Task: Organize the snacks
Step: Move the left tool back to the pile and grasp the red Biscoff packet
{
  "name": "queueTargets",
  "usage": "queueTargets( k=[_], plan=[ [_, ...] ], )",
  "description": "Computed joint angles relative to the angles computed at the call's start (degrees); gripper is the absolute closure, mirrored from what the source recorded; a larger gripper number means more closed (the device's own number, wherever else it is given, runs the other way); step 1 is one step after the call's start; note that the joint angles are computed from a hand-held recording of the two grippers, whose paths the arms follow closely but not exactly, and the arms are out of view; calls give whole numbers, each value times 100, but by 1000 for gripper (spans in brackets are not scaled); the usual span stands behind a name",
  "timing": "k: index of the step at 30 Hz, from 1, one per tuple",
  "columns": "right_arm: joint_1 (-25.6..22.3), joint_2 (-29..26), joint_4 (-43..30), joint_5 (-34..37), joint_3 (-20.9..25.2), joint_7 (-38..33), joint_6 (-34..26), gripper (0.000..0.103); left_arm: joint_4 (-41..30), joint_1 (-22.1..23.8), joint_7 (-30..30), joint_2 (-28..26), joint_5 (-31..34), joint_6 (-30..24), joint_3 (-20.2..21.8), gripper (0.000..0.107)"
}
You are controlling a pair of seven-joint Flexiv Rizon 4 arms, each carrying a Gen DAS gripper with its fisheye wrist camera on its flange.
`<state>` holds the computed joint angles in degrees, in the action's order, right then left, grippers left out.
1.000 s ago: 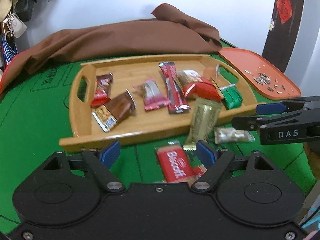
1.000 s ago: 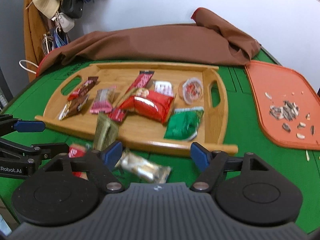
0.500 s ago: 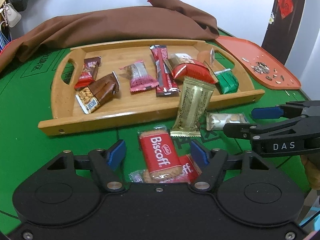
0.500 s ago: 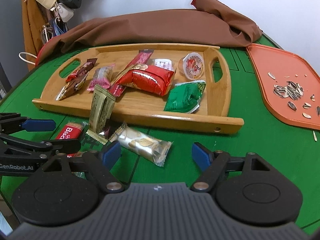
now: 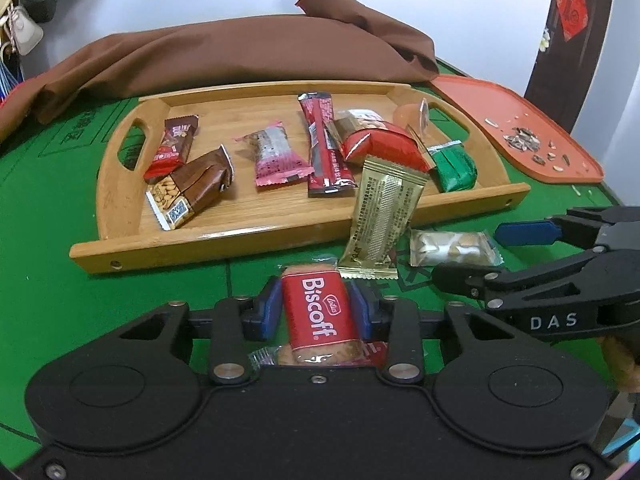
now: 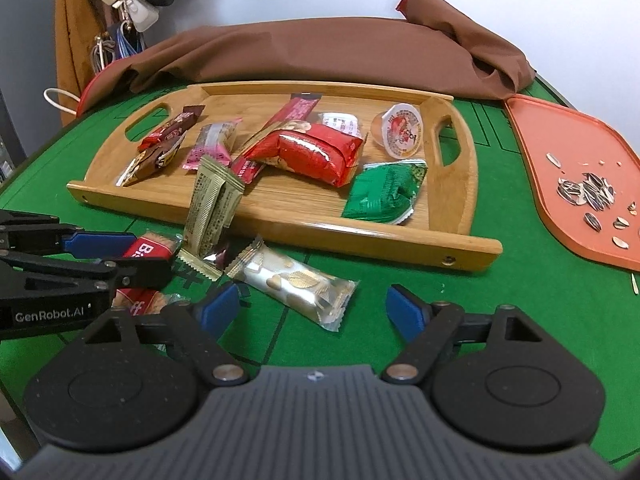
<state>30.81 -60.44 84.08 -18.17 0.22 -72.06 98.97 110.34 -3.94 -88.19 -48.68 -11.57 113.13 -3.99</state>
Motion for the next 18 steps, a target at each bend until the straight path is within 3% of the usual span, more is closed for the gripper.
queueTargets(
  k=[10, 18],
  plan=[
    [94, -83, -157, -10, 0, -10, -44, 15, 106, -143, -21, 77, -104, 230, 191, 74],
    [571, -199, -277, 200, -616, 255, 9, 15, 117, -130, -2, 70, -173, 241, 182, 74]
  ],
)
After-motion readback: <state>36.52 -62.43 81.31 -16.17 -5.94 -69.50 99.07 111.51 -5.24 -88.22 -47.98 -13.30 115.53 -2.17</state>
